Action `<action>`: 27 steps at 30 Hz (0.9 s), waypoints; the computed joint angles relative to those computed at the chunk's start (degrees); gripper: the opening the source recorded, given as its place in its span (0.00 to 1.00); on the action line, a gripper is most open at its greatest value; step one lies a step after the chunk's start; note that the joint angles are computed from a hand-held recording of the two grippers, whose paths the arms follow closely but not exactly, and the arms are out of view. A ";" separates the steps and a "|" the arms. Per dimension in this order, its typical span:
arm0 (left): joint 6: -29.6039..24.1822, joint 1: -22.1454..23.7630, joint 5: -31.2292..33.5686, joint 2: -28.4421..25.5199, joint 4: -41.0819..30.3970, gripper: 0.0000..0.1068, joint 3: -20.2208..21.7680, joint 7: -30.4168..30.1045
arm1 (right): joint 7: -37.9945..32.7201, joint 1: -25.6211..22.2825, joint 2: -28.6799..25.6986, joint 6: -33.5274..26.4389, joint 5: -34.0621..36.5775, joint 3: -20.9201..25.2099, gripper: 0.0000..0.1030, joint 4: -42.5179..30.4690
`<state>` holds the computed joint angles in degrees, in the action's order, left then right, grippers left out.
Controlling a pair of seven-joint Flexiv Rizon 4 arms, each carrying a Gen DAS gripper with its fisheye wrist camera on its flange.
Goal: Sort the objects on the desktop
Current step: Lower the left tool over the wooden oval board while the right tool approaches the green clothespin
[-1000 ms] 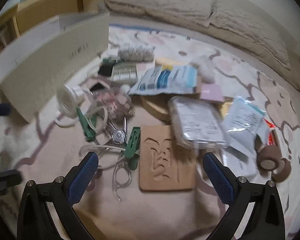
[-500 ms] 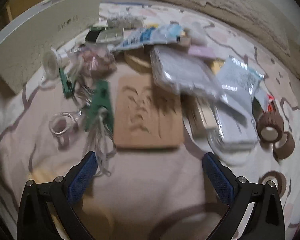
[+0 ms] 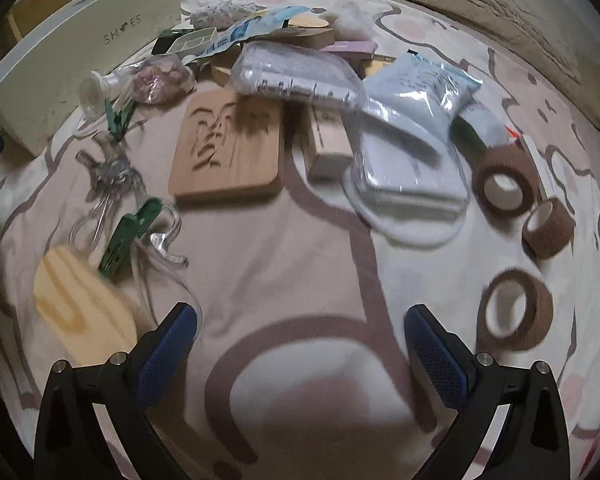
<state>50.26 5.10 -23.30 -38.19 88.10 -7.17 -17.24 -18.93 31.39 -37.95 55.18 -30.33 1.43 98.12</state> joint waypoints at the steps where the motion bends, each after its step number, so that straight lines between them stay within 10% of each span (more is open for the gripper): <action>1: 0.05 0.03 0.02 0.06 0.10 0.96 -0.02 0.11 | 1.36 0.58 0.18 0.35 -0.31 -0.46 1.00 0.47; 27: -5.44 1.21 -0.18 0.54 0.14 0.96 0.92 0.31 | 4.64 7.57 -5.85 2.09 -5.55 -1.39 1.00 -8.18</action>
<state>44.82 6.31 -23.48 -37.66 88.24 -6.25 -16.93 -14.29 38.95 -43.80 57.27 -35.88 0.04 89.93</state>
